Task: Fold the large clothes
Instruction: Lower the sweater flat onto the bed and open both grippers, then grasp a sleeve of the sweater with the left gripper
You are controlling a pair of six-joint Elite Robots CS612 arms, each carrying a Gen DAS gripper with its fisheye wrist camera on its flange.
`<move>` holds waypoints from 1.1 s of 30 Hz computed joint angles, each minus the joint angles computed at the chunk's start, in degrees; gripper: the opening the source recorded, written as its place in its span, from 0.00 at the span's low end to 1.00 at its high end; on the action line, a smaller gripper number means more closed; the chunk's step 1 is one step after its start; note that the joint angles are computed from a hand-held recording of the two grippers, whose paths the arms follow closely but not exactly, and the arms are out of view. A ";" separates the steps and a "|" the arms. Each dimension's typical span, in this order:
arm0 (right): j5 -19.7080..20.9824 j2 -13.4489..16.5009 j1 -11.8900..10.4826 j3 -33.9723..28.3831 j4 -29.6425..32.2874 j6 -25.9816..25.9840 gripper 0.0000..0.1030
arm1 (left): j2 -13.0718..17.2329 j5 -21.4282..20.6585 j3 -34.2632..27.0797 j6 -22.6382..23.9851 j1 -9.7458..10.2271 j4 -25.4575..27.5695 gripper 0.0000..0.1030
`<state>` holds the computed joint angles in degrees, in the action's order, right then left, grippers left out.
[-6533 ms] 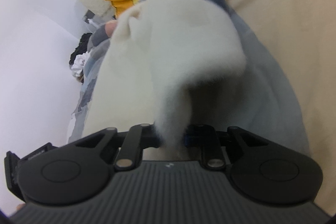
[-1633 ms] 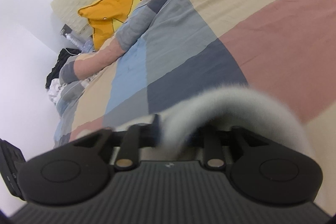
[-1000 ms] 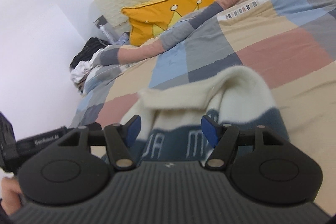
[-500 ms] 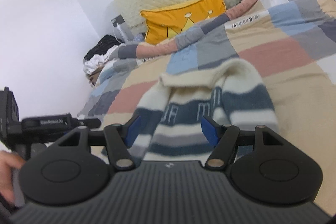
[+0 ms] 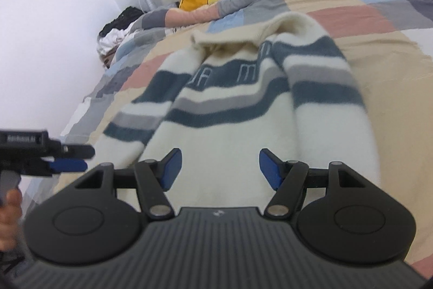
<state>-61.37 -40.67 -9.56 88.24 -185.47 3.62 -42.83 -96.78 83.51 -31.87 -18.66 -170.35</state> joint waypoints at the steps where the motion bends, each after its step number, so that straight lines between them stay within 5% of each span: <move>1: -0.03 0.14 0.09 -0.24 0.50 -0.01 0.65 | -0.19 1.24 0.60 0.35 -0.33 0.03 0.65; 10: -2.57 0.59 0.92 -0.19 2.55 -1.20 0.65 | -0.85 11.35 3.16 5.86 -3.06 -1.80 0.65; 22: -1.27 0.75 0.63 -0.48 2.91 -0.56 0.65 | 0.69 18.06 -1.33 4.90 -3.91 9.84 0.64; 28: -1.43 0.70 0.90 -0.44 4.07 -2.58 0.64 | 1.04 19.28 -2.33 2.01 -3.43 11.45 0.39; 33: -1.70 0.75 0.95 -0.54 4.54 -3.26 0.63 | 0.47 15.28 -2.35 -3.56 -1.34 10.08 0.15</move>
